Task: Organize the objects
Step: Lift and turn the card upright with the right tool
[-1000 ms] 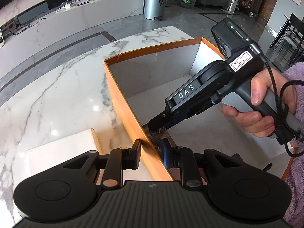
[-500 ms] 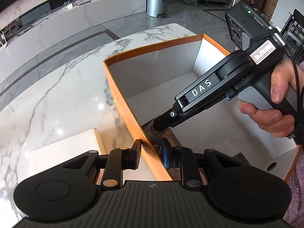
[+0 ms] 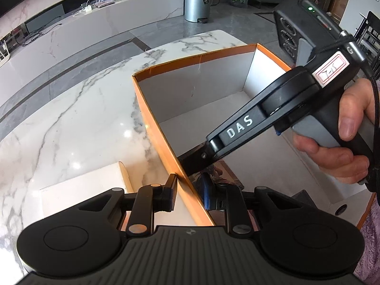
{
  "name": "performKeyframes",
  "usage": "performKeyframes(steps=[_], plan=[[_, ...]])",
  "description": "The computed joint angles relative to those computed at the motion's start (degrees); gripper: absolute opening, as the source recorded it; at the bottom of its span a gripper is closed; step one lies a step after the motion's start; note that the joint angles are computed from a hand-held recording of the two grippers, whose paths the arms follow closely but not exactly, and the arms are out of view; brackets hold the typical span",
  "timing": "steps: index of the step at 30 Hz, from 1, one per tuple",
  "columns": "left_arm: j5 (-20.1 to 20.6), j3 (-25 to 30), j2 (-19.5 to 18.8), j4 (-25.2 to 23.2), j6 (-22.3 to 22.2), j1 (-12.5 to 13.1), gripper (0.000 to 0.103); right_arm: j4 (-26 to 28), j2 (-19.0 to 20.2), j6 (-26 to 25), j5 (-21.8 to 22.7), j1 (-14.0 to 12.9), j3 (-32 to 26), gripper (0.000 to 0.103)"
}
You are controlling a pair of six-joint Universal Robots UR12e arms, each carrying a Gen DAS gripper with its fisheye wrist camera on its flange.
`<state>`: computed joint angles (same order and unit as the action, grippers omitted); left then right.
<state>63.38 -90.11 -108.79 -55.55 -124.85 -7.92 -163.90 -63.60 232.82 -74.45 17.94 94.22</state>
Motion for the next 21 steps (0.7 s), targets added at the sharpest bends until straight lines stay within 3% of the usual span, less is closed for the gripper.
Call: performKeyframes(steps=[2, 4, 6, 10, 13, 15, 17, 18, 21], plan=[[-0.03, 0.04, -0.04, -0.03, 0.04, 0.03, 0.025, 3.01, -1.02, -2.52, -3.68, 0.5, -0.18, 0.011], [-0.09, 0.07, -0.11, -0.02, -0.01, 0.02, 0.025, 8.63, -1.75, -4.51, -5.98, 0.76, -0.86, 0.034], [-0.21, 0.16, -0.15, -0.28, -0.41, 0.01, 0.025, 14.78, -2.27, -5.57, -7.15, 0.94, -1.51, 0.039], [-0.36, 0.03, -0.11, -0.06, -0.48, 0.0, 0.025, 17.23, -2.63, -1.67, -1.59, 0.11, -0.14, 0.051], [-1.09, 0.45, -0.33, -1.08, -0.94, 0.21, 0.025, 11.13, -2.37, 2.52, 0.05, 0.0, 2.0, 0.058], [-1.41, 0.45, -0.36, -1.16, -1.45, 0.24, 0.025, 5.98, -1.81, 5.58, 1.3, 0.0, 3.19, 0.057], [-1.13, -0.12, -0.13, 0.02, -1.06, 0.13, 0.025, 1.57, -0.61, 9.14, 3.19, 0.17, 3.72, 0.041], [-1.18, -0.2, -0.09, 0.14, -1.2, 0.15, 0.025, 1.45, -0.66, 9.24, 1.82, 0.56, 3.6, 0.037], [-1.5, -0.02, -0.22, -0.25, -1.38, 0.26, 0.025, -0.99, -1.35, 10.78, -0.17, 1.26, 4.4, 0.034]])
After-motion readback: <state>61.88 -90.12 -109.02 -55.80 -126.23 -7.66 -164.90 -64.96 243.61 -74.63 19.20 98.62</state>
